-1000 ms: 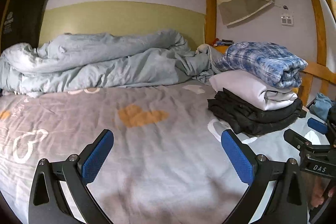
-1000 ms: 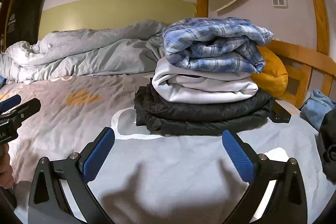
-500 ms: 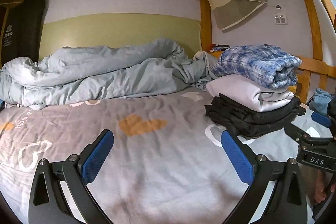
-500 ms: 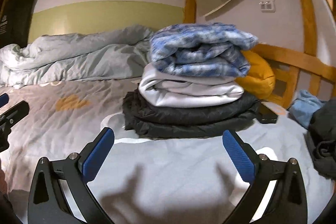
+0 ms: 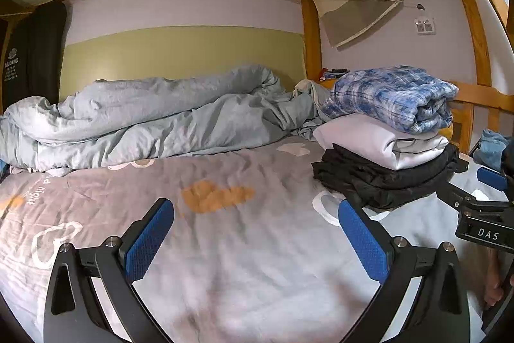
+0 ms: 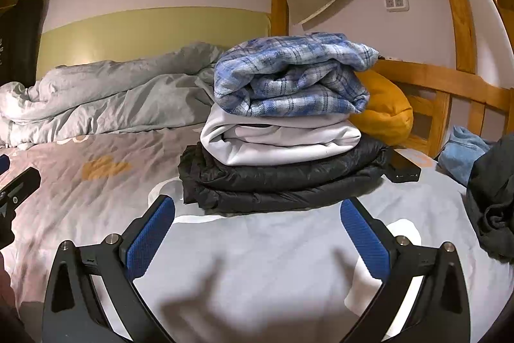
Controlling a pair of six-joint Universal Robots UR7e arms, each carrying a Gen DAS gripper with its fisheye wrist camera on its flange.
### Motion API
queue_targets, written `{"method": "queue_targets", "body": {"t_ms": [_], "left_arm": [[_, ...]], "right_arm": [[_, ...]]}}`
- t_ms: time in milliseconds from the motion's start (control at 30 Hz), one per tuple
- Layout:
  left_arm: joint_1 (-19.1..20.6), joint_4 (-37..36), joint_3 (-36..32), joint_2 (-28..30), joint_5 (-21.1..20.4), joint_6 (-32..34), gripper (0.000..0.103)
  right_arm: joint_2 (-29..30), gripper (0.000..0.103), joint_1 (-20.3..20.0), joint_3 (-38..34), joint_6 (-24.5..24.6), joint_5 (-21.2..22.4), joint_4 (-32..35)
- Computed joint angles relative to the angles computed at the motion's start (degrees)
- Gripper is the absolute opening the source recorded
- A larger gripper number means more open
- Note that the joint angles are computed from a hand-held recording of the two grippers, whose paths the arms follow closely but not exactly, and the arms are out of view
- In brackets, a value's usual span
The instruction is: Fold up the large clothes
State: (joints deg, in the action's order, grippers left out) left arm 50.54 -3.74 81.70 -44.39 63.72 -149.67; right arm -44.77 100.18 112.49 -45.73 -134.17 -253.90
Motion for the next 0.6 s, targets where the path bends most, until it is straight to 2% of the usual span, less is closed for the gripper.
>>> {"method": "queue_targets", "body": {"t_ms": [600], "left_arm": [[0.28, 0.97, -1.07, 0.62, -0.71, -1.21, 0.103]], "right_arm": [[0.31, 0.102, 0.22, -0.29, 0.32, -0.31, 0.32]]}}
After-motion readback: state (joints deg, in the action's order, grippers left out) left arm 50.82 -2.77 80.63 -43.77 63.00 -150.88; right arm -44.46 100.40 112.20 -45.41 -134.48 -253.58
